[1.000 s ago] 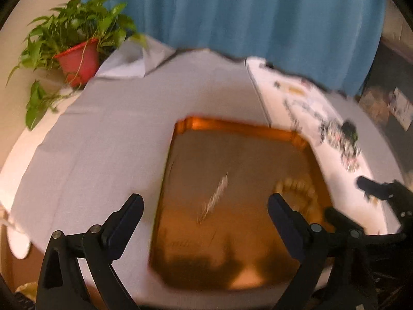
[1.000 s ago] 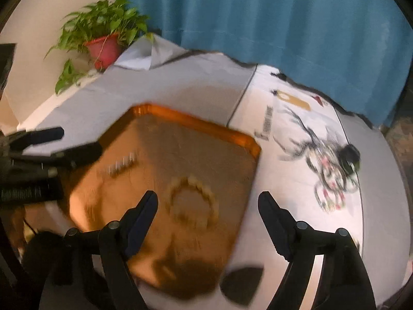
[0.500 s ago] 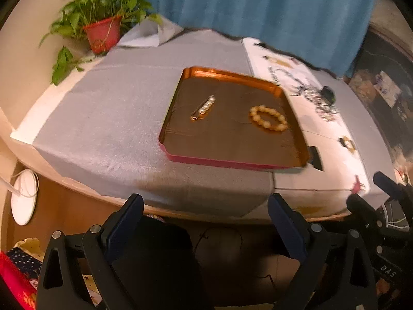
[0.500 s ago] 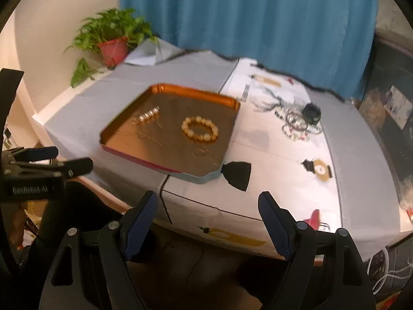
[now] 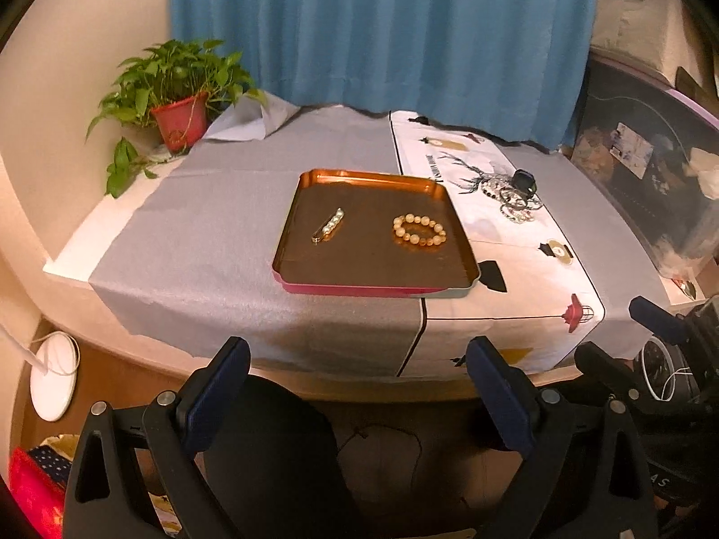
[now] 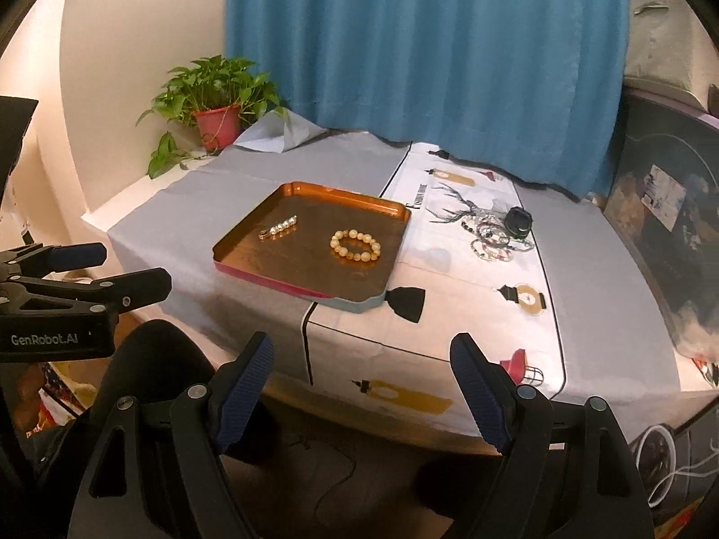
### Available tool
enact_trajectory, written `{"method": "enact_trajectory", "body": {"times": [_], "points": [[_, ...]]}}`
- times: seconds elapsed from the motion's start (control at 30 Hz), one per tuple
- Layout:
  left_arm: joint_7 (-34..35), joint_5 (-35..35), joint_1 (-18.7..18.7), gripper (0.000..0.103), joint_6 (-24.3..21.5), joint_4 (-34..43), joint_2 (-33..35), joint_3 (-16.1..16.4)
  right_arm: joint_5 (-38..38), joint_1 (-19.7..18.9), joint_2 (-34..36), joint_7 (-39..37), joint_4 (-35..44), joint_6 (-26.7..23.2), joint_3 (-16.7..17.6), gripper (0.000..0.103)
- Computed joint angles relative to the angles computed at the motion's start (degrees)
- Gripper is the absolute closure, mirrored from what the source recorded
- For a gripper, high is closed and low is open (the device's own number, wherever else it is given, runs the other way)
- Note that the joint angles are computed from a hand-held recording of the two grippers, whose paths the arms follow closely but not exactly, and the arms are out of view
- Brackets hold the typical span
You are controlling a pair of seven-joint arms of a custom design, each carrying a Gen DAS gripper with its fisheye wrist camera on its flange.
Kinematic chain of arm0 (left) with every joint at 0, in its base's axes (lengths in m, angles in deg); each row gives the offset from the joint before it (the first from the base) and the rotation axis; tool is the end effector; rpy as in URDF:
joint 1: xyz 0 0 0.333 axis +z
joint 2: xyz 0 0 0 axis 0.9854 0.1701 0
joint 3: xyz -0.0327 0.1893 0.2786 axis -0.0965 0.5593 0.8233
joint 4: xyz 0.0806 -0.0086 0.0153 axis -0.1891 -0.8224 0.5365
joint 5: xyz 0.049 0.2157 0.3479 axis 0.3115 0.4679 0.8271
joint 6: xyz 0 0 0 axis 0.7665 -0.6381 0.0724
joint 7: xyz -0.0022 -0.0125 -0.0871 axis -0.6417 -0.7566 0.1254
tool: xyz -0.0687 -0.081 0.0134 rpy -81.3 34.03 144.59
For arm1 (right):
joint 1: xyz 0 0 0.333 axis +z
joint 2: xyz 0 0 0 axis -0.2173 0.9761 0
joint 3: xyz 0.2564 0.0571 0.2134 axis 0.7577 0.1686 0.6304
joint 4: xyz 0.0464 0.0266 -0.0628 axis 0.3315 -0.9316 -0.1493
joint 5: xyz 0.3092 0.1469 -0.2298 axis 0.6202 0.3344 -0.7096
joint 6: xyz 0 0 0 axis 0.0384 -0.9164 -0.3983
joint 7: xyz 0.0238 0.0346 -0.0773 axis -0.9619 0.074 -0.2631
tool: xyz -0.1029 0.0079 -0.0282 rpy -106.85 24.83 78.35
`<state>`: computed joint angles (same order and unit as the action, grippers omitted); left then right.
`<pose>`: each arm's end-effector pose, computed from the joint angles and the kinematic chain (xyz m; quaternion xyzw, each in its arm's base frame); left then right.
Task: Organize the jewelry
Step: 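Lift both tools away from the copper tray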
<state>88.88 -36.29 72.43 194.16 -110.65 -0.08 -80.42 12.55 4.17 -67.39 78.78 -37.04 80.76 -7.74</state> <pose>0.4005 -0.1282 0.6216 -0.8081 0.4614 -0.2156 0.2960 0.5004 0.1756 0.6249 -0.8512 0.3224 -0.1859 0.3700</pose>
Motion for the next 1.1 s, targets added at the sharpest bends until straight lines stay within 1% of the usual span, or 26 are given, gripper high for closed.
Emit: {"method": "enact_trajectory", "body": {"times": [0.23, 0.43, 0.67, 0.87, 1.03, 1.1], "points": [[-0.09, 0.43, -0.24, 0.007, -0.97, 0.50, -0.02, -0.73, 0.49, -0.24, -1.22, -0.50, -0.66, -1.15, -0.60, 0.021], [0.42, 0.79, -0.47, 0.007, -1.65, 1.34, 1.08, -0.88, 0.58, -0.52, -1.21, -0.55, -0.75, -1.18, -0.57, 0.021], [1.80, 0.48, -0.83, 0.007, -1.53, 2.71, 3.27, -0.62, -0.51, -1.32, 0.59, 1.59, 0.05, -0.85, -0.28, 0.021], [3.59, -0.27, -0.73, 0.007, -0.65, 5.41, 7.13, -0.20, -1.85, -2.13, 3.35, 3.72, 2.05, -0.91, -0.43, 0.021], [6.22, -0.78, -0.25, 0.007, 1.27, 10.52, 13.11, 0.17, -4.03, -3.62, 7.70, 7.33, 5.90, -0.12, -0.74, 0.021], [7.85, -0.15, 0.16, 0.007, 1.91, 14.08, 16.88, 0.02, -5.45, -4.55, 10.71, 9.49, 8.85, 0.38, -1.14, 0.021]]}}
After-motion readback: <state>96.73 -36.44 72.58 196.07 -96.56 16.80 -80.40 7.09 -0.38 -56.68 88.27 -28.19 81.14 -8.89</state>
